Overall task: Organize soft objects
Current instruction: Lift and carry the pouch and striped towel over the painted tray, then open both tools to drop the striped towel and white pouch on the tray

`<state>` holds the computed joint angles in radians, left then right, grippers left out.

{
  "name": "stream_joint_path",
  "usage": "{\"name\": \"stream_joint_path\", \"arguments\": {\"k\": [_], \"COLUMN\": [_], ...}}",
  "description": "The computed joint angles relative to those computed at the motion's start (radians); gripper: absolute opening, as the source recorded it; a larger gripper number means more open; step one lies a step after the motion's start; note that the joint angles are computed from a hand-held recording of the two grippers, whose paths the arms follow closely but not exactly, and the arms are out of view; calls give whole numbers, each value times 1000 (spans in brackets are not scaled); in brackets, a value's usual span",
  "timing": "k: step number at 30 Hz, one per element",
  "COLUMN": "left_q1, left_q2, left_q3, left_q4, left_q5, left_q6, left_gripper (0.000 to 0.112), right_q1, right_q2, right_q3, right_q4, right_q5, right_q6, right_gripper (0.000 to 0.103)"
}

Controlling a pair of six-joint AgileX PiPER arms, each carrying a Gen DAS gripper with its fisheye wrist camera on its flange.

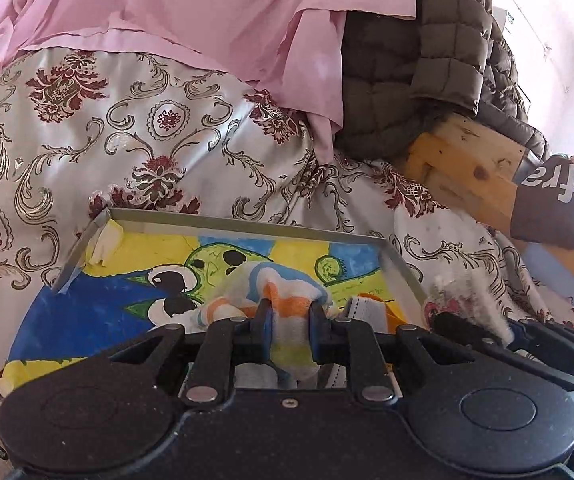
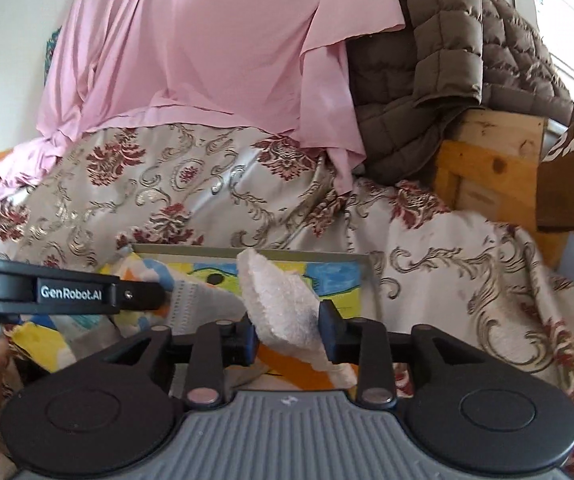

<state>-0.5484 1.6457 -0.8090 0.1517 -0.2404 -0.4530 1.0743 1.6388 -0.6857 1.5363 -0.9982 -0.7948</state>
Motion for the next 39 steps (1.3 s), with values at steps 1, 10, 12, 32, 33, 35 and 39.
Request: {"name": "stream_joint_path", "arguments": {"k": [1,10,12,32,33,35,39], "left_q1": [4,25,30,53,52,51,32], "left_q2": [-2,-24,-32,-228,-254,-307,-442], "left_q3": [2,21,26,129,141,162,214], "left_q4": [24,107,125,68,39,44,-187], "left_q5": [0,5,6,51,57,75,123], "left_q6": [-20,-94,-113,-42,-19,-31,200], "left_gripper": [20,24,24,56,59,65,79], "right_q1": [-4,-91,-119,11,30,82,206], "right_q2": [-3,-69,-76,-240,-254,-278,-317], "right_q3": [5,82,94,126,121,109,85], "right_q4": [-13,-206,-266,-100,-73,-11,87], "right_q5": [10,190,237,144,131,84,-37], "right_q6": [16,246,311,259,233,182,122], "right_gripper": [36,62,64,94,96,98,102]}}
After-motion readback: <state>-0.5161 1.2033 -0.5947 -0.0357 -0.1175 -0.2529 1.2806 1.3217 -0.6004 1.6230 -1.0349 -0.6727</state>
